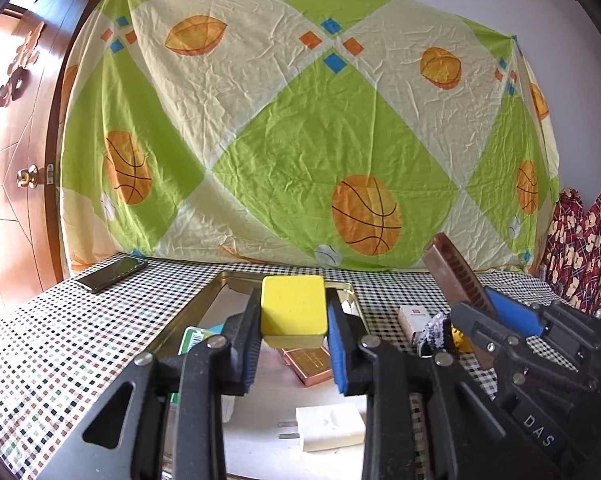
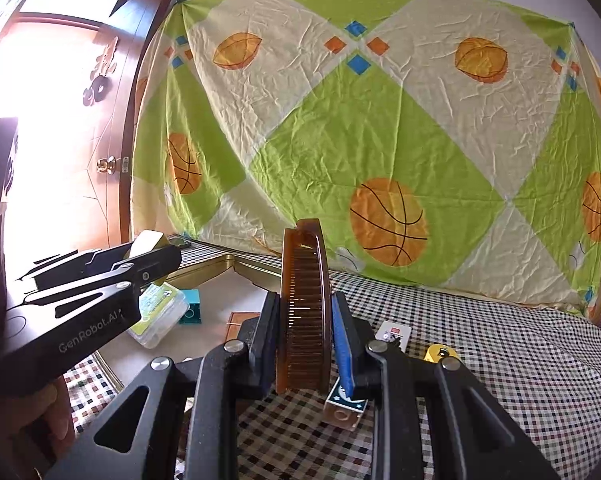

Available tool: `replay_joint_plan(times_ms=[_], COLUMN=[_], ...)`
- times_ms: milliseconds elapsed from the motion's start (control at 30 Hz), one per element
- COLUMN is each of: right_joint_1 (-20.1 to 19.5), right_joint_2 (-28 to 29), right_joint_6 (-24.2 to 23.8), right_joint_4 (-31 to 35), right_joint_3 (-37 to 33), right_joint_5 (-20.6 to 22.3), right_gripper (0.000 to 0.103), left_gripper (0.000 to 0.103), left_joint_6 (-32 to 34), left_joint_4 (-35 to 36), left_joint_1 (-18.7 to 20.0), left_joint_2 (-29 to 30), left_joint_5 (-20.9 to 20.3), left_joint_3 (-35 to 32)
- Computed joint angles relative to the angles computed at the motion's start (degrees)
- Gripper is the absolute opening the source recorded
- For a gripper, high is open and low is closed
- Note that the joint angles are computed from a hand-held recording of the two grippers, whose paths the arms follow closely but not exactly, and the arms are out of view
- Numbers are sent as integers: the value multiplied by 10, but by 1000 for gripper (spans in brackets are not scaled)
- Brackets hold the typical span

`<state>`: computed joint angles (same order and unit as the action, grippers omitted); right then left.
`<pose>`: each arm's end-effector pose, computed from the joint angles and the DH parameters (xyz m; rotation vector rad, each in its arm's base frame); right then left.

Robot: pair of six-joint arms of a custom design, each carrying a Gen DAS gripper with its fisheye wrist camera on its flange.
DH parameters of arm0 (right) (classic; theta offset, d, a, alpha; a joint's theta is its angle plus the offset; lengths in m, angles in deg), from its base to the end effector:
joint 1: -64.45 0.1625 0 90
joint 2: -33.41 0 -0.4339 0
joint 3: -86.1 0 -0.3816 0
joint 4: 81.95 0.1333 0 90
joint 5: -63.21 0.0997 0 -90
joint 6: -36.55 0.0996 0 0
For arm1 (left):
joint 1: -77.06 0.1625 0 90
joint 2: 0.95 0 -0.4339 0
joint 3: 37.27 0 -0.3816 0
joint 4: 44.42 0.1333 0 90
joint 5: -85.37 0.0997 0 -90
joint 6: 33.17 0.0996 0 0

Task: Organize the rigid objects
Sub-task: 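Carry the yellow cube and comb with both tools over the tin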

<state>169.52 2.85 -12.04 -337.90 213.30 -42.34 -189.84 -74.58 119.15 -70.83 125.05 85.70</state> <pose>0.2211 -0.4112 0.0634 0.9827 -1.9764 1.3680 -0.1547 -0.4227 0.1482 0.6801 2.0531 -1.5437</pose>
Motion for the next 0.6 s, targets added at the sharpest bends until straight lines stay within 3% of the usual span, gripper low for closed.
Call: replay_joint_plan(times_ms=[600], right_joint_1=[25], right_joint_2=[9], right_joint_6=[10], right_joint_4=[82], right_joint_3=[-44], right_joint_5=[-14], right_gripper=[28], left_gripper=[28], left_joint_6=[3], left_joint_4=[49], left_joint_1=[28], left_joint_2=[-3], left_joint_5=[-22], left_joint_3=[-28])
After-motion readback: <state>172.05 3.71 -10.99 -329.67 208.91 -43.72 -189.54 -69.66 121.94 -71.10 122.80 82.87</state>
